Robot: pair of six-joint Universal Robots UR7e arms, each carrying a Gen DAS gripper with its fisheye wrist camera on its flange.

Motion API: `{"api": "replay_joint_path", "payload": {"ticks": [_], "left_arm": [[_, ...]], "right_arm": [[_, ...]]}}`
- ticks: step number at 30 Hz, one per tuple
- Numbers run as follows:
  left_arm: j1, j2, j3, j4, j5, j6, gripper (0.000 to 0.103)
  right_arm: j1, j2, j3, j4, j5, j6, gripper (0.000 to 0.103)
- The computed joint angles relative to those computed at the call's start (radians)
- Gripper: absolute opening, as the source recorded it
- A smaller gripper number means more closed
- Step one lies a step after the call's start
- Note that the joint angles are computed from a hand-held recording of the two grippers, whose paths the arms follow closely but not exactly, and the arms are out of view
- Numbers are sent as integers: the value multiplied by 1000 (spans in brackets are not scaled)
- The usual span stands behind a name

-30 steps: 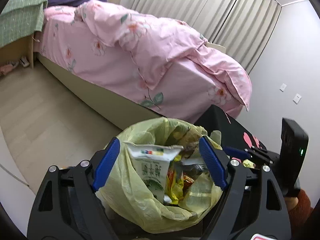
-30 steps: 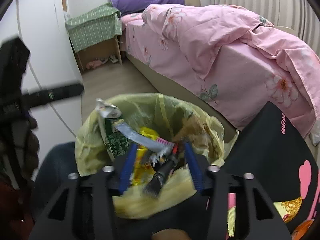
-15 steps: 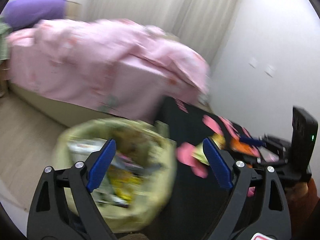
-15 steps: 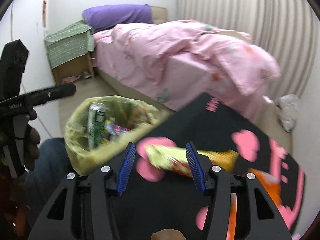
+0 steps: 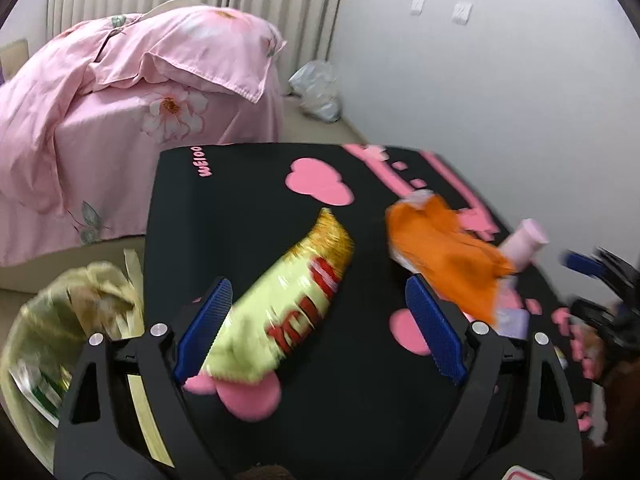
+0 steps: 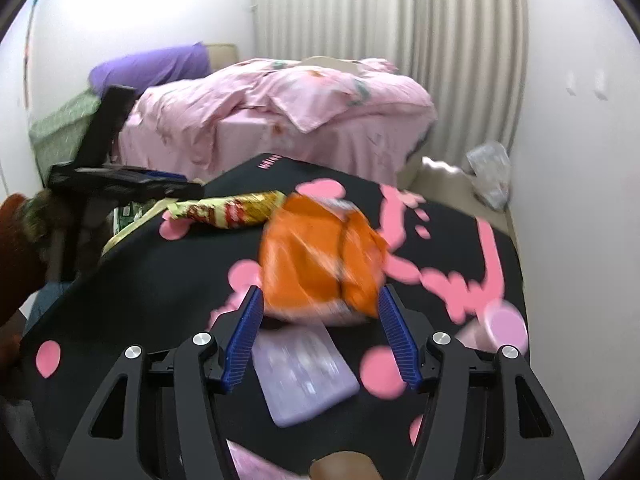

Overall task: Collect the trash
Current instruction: 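Return both tools to the table over the snack bar and candy wrapper, then grasp the yellow-green snack bar with the left tool while the right tool grasps the pink candy wrapper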

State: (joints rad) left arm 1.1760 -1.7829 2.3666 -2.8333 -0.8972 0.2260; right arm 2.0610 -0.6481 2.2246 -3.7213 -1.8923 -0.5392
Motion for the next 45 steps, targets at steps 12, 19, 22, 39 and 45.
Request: {"api": "replay_joint_path", "payload": {"ticks": [12,19,22,39,45], "left_arm": [[5,-27,10,222,71,-236,42],[-138,-252,126,408,55,-400,41],[-209,-330,165,485,102,-471,45],[-323,-443,227,500,208,-511,57],[-299,-314,206,234,246,-350,65]], "right_arm": [[-86,-54,208,-44,41,-21,57],[-44,2,217,-76,-43,-136,57],[-47,5,212,-89,-11,-140,57],[-157,-96,203,220,208,95,57],[-68,-35,212,134,93,59,58]]}}
